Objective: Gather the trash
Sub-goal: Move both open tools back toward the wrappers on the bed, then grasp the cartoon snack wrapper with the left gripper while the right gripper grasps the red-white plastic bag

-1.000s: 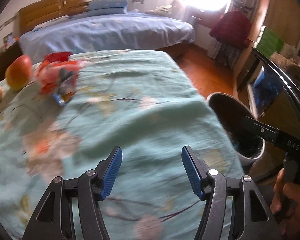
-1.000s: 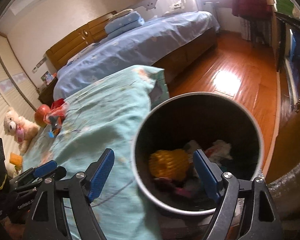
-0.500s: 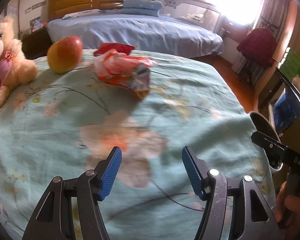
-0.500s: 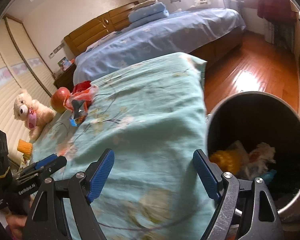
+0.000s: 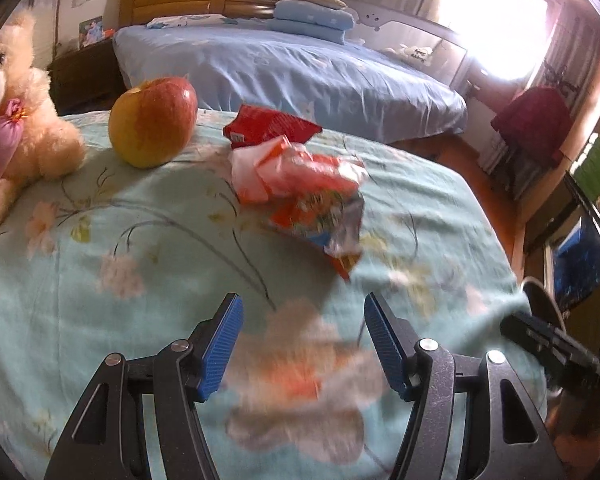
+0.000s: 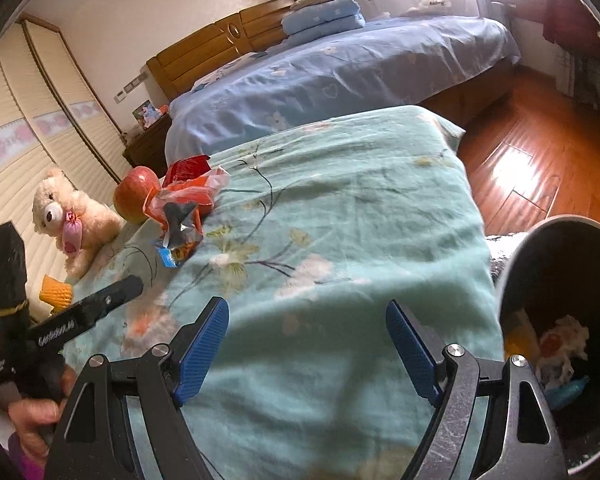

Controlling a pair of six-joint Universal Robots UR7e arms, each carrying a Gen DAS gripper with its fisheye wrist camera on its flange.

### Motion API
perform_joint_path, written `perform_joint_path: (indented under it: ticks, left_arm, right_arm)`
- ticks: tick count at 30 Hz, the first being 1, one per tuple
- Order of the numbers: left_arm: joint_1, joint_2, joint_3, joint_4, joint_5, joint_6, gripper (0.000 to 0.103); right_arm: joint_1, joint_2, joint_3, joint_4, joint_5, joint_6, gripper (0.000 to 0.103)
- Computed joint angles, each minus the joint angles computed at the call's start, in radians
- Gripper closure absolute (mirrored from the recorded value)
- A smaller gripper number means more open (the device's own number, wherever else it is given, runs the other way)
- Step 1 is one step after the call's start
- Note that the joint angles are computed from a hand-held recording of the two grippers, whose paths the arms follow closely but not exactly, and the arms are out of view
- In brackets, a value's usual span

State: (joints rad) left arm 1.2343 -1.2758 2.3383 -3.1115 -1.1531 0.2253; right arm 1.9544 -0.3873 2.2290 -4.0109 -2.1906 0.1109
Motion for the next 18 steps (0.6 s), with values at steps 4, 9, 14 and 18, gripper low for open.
perform_joint_path:
  ticks: [4,9,14,18]
  left_arm:
    - [0.017,0.068,-0.065,-0.009,-0.01,-0.004,0.04]
    - [0.023,0.141,-0.113,-0.023,0.004,0.016,0.045]
    - [0.048,0.175,-0.153,0.011,-0.025,0.028,0.093]
    - [0.057,0.162,-0.134,-0.036,-0.029,0.059,0.098]
  right_arm:
    - [-0.008,-0.001,-0.028,0.029,0.017,-0.015,0.021]
    - [-0.019,-0.002,-0.057,0.056,0.033,-0.029,0.021]
    - [-0.032,-0.002,-0.084,0.08,0.053,-0.032,0.021]
    - [-0.033,0.005,-0.118,0.112,0.073,-0.037,0.021]
